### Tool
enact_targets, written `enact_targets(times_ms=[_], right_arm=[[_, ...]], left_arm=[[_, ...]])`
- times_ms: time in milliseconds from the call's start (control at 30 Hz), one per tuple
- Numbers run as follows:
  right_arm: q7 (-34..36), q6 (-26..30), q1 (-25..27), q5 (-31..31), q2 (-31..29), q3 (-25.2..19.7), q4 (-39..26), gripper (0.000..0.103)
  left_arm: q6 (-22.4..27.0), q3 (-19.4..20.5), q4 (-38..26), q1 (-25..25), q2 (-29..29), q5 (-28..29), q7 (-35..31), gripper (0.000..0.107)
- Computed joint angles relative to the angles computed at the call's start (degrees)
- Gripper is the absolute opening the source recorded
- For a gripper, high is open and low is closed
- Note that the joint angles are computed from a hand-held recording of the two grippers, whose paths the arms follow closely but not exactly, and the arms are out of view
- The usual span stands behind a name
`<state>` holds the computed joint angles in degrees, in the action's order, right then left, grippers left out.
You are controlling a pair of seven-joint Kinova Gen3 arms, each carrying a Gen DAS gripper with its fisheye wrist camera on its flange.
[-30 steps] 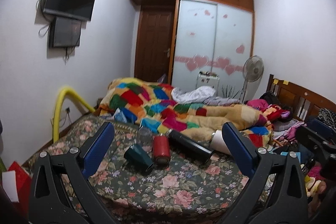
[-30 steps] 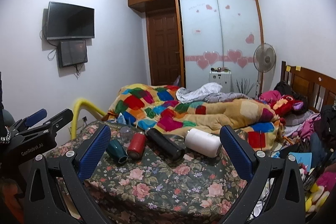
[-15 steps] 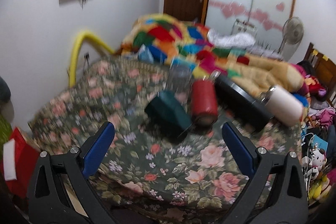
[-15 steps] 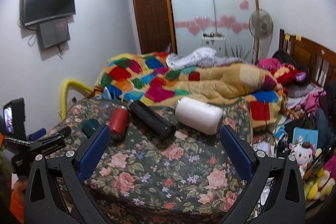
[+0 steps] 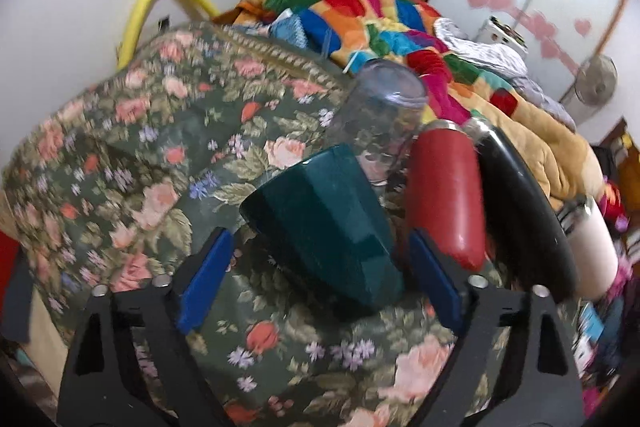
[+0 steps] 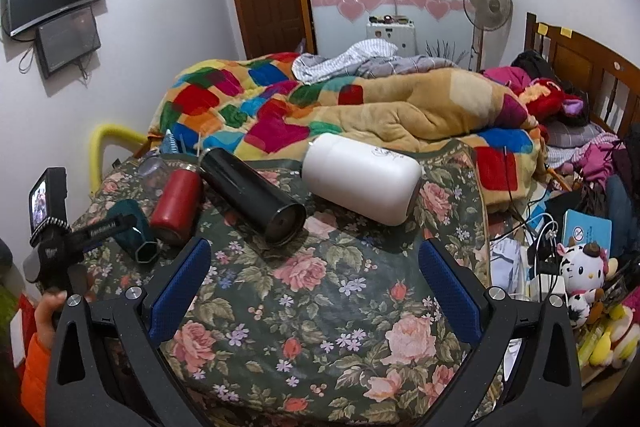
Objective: Flip cup upright
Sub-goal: 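Move the left gripper down toward the dark green cup lying on its side, then close the left gripper on the dark green cup's base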
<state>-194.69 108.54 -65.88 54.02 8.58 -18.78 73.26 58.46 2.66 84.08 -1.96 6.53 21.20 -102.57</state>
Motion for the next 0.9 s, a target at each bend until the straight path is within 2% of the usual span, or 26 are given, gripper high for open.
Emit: enact_targets(times_ms=[100, 333, 400, 533, 667, 900], right_arm=[[0.0, -0.6, 0.7, -0.7, -0.2, 0.2, 0.5, 0.103], [-0.2, -2.3, 2.0, -1.7, -0.7, 0.0, 1.6, 0.103], [0.2, -2.1, 2.1, -1.6, -0.4, 0.0, 1.3, 0.103], [0.8, -1.5, 1.7, -1.5, -0.1, 0.0, 0.6, 0.103], [0.5, -0.5, 0.7, -0.8, 0.0, -0.1, 0.1, 0.103], [1.7, 1.3, -1.4, 0.7, 1.1, 0.2, -2.0, 0.103]], left_arm=[[0.9, 0.0, -0.8, -0.9, 1.6, 2.9, 0.5, 0.079], [4.3, 0.8, -3.4, -1.5, 5.4, 4.2, 3.0, 0.075], [3.8, 0.9, -3.2, -1.6, 5.6, 4.5, 3.2, 0.075], [1.3, 1.1, -2.1, -0.9, 5.0, 3.2, 3.6, 0.074], [0.7, 1.1, -2.2, -0.1, 4.6, 0.7, 3.6, 0.074], [-1.0, 0.5, 2.4, 0.4, -0.7, -2.8, -0.7, 0.073]])
